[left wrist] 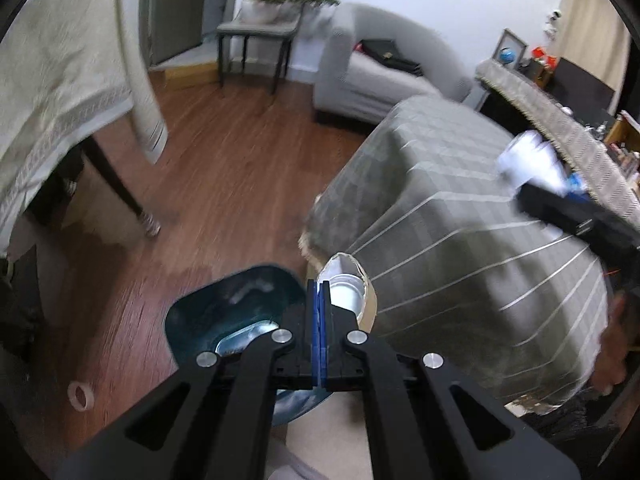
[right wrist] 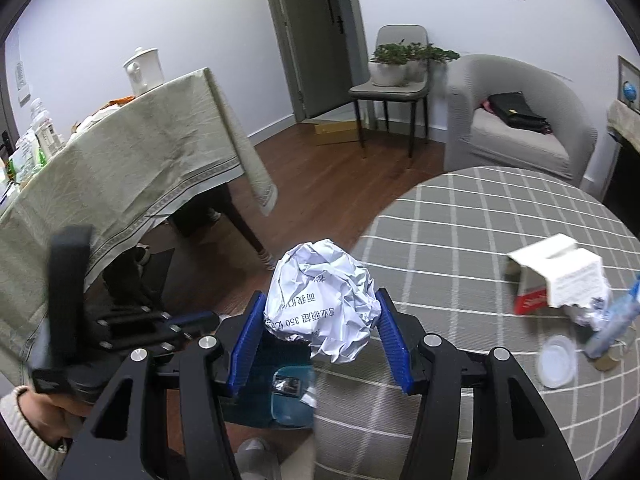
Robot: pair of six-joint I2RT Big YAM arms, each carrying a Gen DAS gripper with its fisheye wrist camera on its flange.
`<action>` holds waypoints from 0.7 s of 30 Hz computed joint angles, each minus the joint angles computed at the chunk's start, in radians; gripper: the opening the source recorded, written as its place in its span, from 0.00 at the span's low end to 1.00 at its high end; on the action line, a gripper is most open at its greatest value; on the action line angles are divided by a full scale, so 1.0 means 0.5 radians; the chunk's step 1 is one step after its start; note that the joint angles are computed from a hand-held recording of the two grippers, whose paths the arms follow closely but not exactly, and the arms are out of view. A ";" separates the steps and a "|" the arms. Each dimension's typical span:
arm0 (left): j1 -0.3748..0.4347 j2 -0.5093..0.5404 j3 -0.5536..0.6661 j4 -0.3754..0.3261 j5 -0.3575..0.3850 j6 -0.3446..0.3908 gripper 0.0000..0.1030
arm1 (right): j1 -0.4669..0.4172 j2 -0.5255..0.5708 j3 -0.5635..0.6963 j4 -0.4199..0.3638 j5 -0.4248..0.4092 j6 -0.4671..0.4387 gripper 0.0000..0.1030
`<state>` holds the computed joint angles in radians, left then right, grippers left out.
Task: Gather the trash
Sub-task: 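Carry the foil ball with the right gripper over the bin while the left gripper drops the lid in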
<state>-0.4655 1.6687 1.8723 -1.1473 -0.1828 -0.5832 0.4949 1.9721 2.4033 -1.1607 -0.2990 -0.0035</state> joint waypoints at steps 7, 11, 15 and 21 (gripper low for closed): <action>0.064 0.005 -0.166 -0.090 0.046 -0.017 0.01 | 0.079 0.106 0.142 -0.087 -0.019 -0.018 0.54; 0.096 0.005 -0.238 -0.124 0.079 -0.024 0.01 | 0.114 0.177 0.234 -0.148 -0.029 -0.018 0.54; 0.133 0.004 -0.295 -0.148 0.120 -0.030 0.01 | 0.147 0.257 0.344 -0.221 -0.027 -0.029 0.54; 0.167 0.016 -0.366 -0.166 0.154 -0.022 0.01 | 0.192 0.407 0.564 -0.369 -0.019 -0.057 0.54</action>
